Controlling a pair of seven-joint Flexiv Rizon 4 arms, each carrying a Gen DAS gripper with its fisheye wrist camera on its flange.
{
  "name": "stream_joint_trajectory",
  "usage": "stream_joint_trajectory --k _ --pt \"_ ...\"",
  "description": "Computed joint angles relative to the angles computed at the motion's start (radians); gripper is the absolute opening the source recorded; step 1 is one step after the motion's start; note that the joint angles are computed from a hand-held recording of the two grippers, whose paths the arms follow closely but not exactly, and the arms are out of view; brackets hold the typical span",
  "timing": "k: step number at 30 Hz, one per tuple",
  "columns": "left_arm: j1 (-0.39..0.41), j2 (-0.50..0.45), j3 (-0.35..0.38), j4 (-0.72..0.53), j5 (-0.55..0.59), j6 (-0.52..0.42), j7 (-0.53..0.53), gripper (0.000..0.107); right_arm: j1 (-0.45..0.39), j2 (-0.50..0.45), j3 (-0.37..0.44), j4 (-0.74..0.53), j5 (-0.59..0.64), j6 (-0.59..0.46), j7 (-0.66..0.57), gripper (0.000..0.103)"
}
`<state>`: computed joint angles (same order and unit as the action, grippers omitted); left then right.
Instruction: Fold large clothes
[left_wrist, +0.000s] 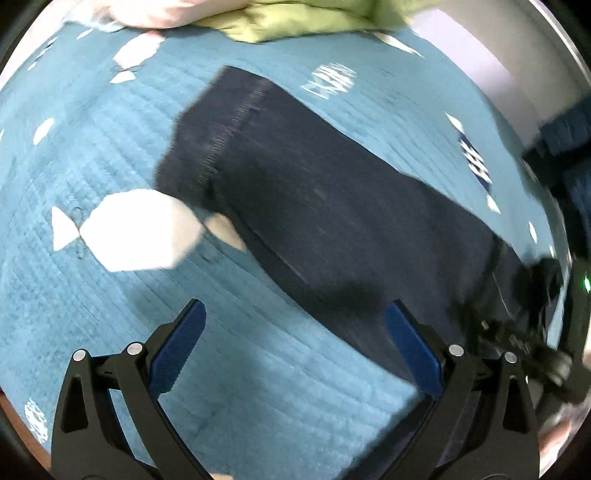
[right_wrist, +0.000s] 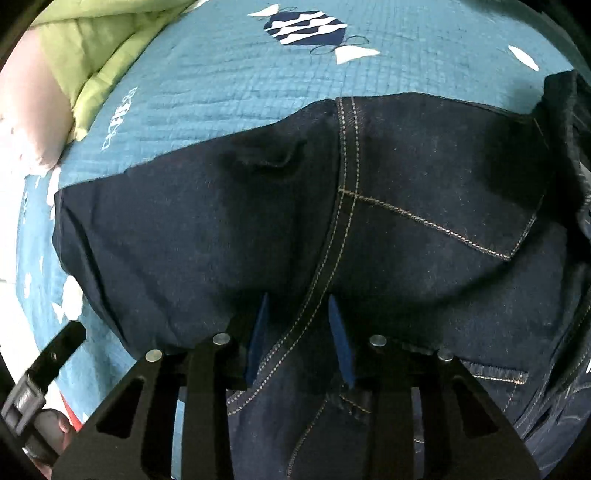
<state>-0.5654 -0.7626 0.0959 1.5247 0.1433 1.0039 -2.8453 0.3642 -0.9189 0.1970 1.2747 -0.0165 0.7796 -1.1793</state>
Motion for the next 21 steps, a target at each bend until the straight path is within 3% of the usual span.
stream_joint_trajectory --k 3,6,11,12,14,16,17,18,19,21 --pt "0.016 0.008 0.021 0.034 0.006 0.069 -0.044 0.098 0.003 -0.015 0.0 -0.043 0.0 -0.046 0.008 0.034" --pt "0.048 0.007 0.029 0.082 -0.014 0.197 -0.079 0.097 0.007 -0.031 -0.007 -0.06 -0.002 -0.049 0.007 0.034" --pt "0.191 -0.081 -0.091 0.145 -0.139 0.517 -0.025 0.097 0.008 -0.039 -0.006 -0.051 -0.004 -0.017 -0.013 0.034" --pt "0.206 -0.097 -0.107 0.145 -0.154 0.544 -0.014 0.097 0.006 -0.04 -0.004 -0.048 -0.001 -0.008 -0.014 0.034" --pt "0.176 -0.113 -0.07 0.13 -0.189 0.556 -0.022 0.096 0.007 -0.043 -0.003 -0.048 0.001 0.002 -0.012 0.034" --pt "0.135 -0.108 -0.016 0.109 -0.196 0.494 -0.043 0.063 0.008 -0.044 -0.004 -0.044 0.0 0.013 -0.014 0.034" --pt "0.107 -0.101 0.015 0.108 -0.242 0.434 -0.003 0.038 0.009 -0.043 -0.004 -0.042 -0.003 0.018 -0.016 0.034" --pt "0.106 -0.101 0.014 0.104 -0.241 0.438 0.006 0.025 0.012 -0.044 -0.006 -0.041 -0.005 0.023 -0.015 0.034" --pt "0.109 -0.103 0.005 0.121 -0.246 0.497 0.018 0.021 0.013 -0.044 -0.007 -0.04 -0.006 0.028 -0.012 0.034" --pt "0.096 -0.1 0.013 0.129 -0.267 0.51 0.035 0.011 0.014 -0.041 -0.007 -0.028 -0.007 0.045 -0.01 0.034"
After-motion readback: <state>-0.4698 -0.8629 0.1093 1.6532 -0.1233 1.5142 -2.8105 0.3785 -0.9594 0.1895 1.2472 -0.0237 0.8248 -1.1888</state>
